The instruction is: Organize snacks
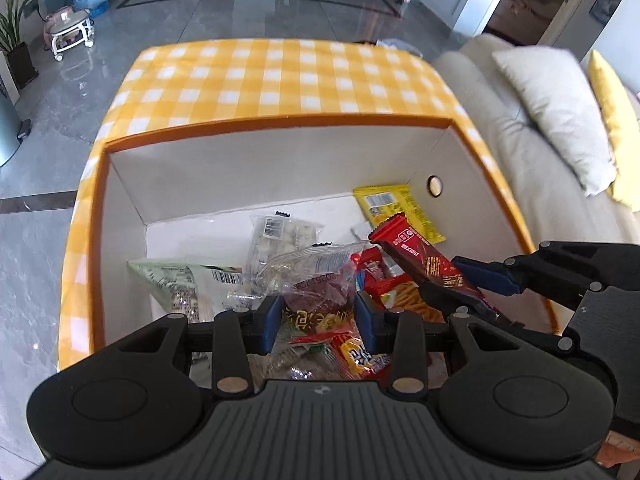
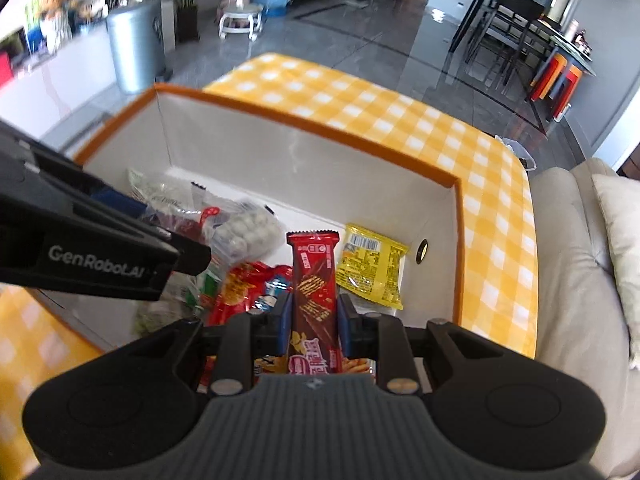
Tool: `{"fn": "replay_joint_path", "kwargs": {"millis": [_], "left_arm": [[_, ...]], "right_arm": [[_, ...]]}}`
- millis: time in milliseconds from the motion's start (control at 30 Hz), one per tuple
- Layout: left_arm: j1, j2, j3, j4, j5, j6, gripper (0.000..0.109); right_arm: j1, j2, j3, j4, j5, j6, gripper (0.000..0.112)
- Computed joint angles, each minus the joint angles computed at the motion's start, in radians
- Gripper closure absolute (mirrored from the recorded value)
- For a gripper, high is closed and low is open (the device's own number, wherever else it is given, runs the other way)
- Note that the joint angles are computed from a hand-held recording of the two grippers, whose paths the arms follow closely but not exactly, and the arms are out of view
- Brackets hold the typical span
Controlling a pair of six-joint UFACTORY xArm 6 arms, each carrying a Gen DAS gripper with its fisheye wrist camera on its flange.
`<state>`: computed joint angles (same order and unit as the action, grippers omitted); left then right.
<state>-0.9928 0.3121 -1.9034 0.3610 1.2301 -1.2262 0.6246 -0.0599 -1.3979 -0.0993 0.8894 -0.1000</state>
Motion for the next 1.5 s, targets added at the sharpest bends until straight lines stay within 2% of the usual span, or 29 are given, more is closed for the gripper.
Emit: {"fn": "replay_joint_path", "kwargs": {"millis": [433,833,933,1100,1133,1267,1400,1500], "left_arm": [[0.044,0.173,-0.232,-0.087,0.123,0.132,0.064],[0.041,0.213,-0.298,-0.085,0.167,0.159,0.064],[0.03,0.201,-0.29,-0.062,0.173,0.155,0.063],[0.009,0.149,-0.245,-0.021,0.167,0.134,0.048],[0.001,0.14,-0.24,-0.01,0.17,0.138,0.042],[-0.036,0.078,-0.19,0.057,0.162,0.133,0.036],[-0.083,0.002,-0.115,0.154,0.142,0.078,0.035],[-0.121,-0.044,-0.07,0.232,0.137,0.027,0.035]], "right_arm": [[-0.003,0.119,-0.088,-0.054,0.056,-0.072,0.093],[0.006,0.104,-0.074,-0.073,0.049,-0.07,0.092],[0.008,0.094,-0.074,-0.072,0.054,-0.067,0.083],[0.013,0.054,-0.053,-0.082,0.044,-0.083,0.062],[0.016,0.042,-0.044,-0.094,0.037,-0.083,0.061],[0.019,-0.01,-0.006,-0.116,0.003,-0.067,0.053],[0.017,-0.071,0.028,-0.105,-0.039,-0.002,0.044],[0.021,-0.132,0.072,-0.108,-0.087,0.065,0.042]]}}
